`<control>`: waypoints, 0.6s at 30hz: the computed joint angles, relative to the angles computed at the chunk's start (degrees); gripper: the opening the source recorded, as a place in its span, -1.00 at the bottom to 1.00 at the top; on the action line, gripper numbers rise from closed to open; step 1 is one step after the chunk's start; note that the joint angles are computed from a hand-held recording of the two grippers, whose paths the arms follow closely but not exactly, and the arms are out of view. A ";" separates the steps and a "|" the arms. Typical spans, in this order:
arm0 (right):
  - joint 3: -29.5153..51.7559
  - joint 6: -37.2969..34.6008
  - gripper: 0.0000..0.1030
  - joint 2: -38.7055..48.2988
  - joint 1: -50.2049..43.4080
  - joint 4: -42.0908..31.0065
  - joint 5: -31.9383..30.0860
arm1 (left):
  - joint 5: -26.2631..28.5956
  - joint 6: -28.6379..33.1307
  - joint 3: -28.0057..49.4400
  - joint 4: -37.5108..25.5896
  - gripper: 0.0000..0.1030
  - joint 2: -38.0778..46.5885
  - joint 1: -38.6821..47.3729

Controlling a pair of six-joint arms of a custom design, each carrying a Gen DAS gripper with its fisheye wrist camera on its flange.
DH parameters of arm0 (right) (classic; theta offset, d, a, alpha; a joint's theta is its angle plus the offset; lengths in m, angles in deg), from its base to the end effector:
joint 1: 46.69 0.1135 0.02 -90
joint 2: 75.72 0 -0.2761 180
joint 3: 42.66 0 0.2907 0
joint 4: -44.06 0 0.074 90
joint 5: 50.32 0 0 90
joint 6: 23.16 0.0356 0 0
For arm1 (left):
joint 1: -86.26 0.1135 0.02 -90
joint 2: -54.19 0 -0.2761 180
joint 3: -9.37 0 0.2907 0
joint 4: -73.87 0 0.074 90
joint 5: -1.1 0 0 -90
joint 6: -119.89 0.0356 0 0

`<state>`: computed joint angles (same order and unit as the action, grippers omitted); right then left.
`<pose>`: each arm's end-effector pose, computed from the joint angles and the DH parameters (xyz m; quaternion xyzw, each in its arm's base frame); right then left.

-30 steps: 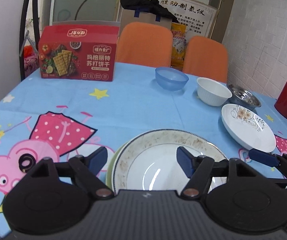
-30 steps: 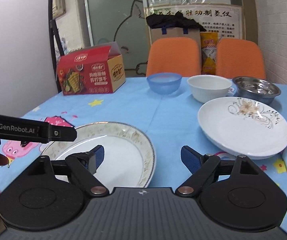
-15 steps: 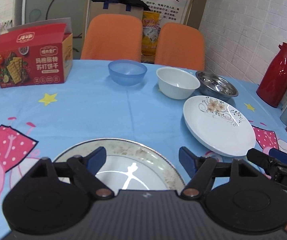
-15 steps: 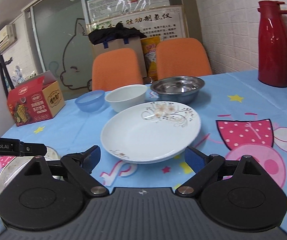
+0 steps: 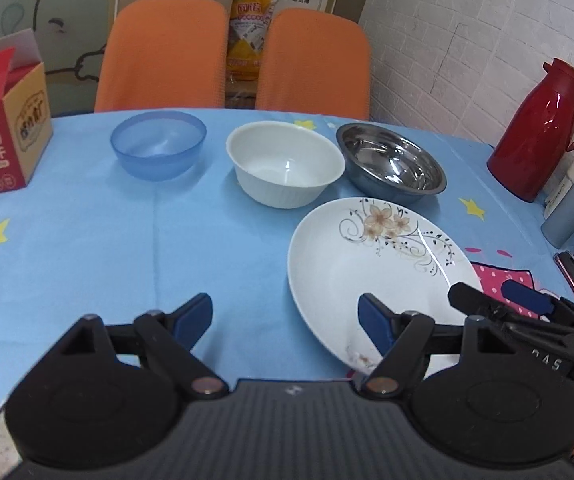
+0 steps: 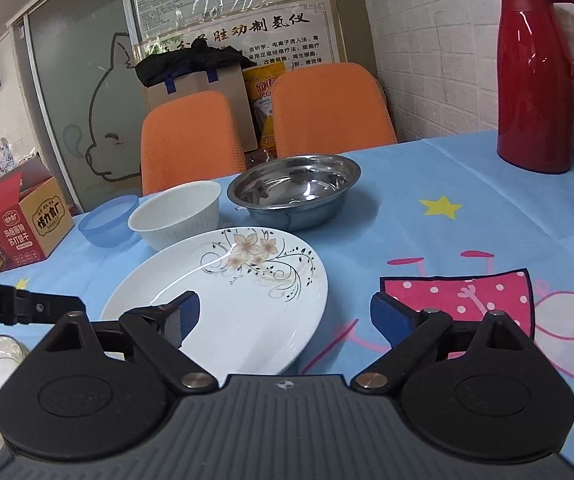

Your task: Organize plates and bowls

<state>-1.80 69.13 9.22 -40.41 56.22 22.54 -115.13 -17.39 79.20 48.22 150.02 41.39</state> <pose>0.2932 0.0428 0.1292 -0.1024 0.8615 0.1658 0.4689 0.2769 -0.2534 0.1777 -0.0939 0.9181 -0.0817 0.3763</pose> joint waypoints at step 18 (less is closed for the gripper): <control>5.49 -2.21 1.00 7.69 1.26 -2.69 -1.06 | 4.44 4.78 13.52 -1.38 0.25 15.35 3.19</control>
<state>3.69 66.92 16.92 -39.15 53.53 21.47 -110.68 -12.61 92.73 46.84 165.37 44.58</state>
